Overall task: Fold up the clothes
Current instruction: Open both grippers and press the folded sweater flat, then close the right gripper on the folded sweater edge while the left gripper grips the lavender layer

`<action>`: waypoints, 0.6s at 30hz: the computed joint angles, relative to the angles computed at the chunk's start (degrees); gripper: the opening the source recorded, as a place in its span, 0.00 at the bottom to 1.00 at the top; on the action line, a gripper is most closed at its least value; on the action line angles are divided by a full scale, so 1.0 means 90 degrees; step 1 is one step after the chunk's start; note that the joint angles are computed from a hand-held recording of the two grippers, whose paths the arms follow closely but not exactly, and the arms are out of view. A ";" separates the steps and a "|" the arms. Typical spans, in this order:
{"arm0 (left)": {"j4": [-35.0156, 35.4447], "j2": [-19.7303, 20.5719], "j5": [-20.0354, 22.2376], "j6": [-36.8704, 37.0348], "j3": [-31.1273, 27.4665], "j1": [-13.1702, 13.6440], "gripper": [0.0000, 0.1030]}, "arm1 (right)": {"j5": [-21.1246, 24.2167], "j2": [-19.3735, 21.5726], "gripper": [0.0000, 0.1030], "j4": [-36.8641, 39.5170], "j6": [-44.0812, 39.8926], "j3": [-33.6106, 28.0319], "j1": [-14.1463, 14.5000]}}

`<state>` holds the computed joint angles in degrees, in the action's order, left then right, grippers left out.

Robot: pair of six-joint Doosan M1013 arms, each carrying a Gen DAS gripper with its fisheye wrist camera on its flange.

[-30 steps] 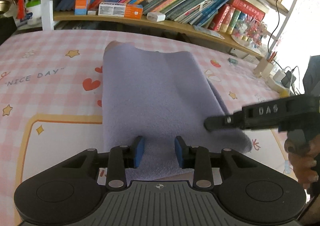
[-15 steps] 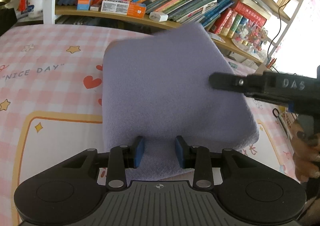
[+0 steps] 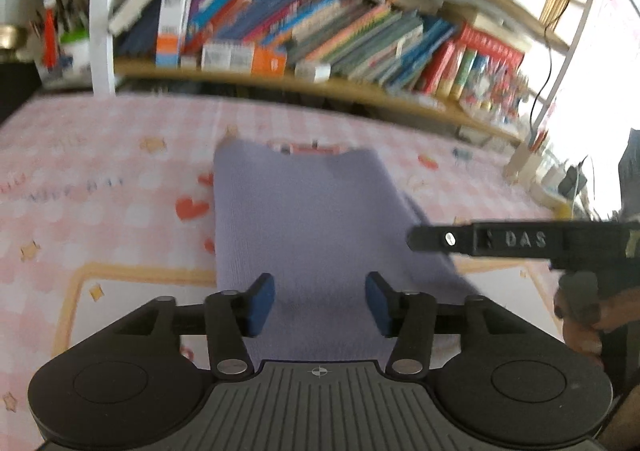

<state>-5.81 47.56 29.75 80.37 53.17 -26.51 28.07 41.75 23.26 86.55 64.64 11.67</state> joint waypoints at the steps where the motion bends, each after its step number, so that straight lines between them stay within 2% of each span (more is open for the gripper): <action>1: 0.0163 -0.0032 -0.0089 -0.0142 0.0042 -0.0013 0.55 | -0.0070 -0.0046 0.63 -0.0226 0.0199 0.0054 0.0022; 3: 0.0562 -0.0087 -0.0206 -0.0483 0.0113 -0.0042 0.60 | -0.0179 -0.0161 0.75 -0.0775 0.0673 0.0197 0.0067; 5: 0.0998 -0.0123 -0.0242 -0.0875 0.0162 -0.0073 0.72 | -0.0238 -0.0247 0.82 -0.1112 0.0872 0.0314 0.0112; 10: 0.1384 -0.0081 0.0129 -0.1401 0.0094 -0.0070 0.80 | -0.0221 -0.0348 0.87 -0.1245 0.0976 0.0497 0.0129; 12: 0.1180 -0.0058 0.0234 -0.1362 0.0071 -0.0025 0.82 | 0.0011 -0.0316 0.87 -0.1193 0.1137 0.0451 0.0093; 18: -0.0095 0.0173 0.0648 -0.0791 -0.0250 0.0200 0.82 | 0.0800 -0.0056 0.87 -0.0649 0.1363 0.0110 -0.0063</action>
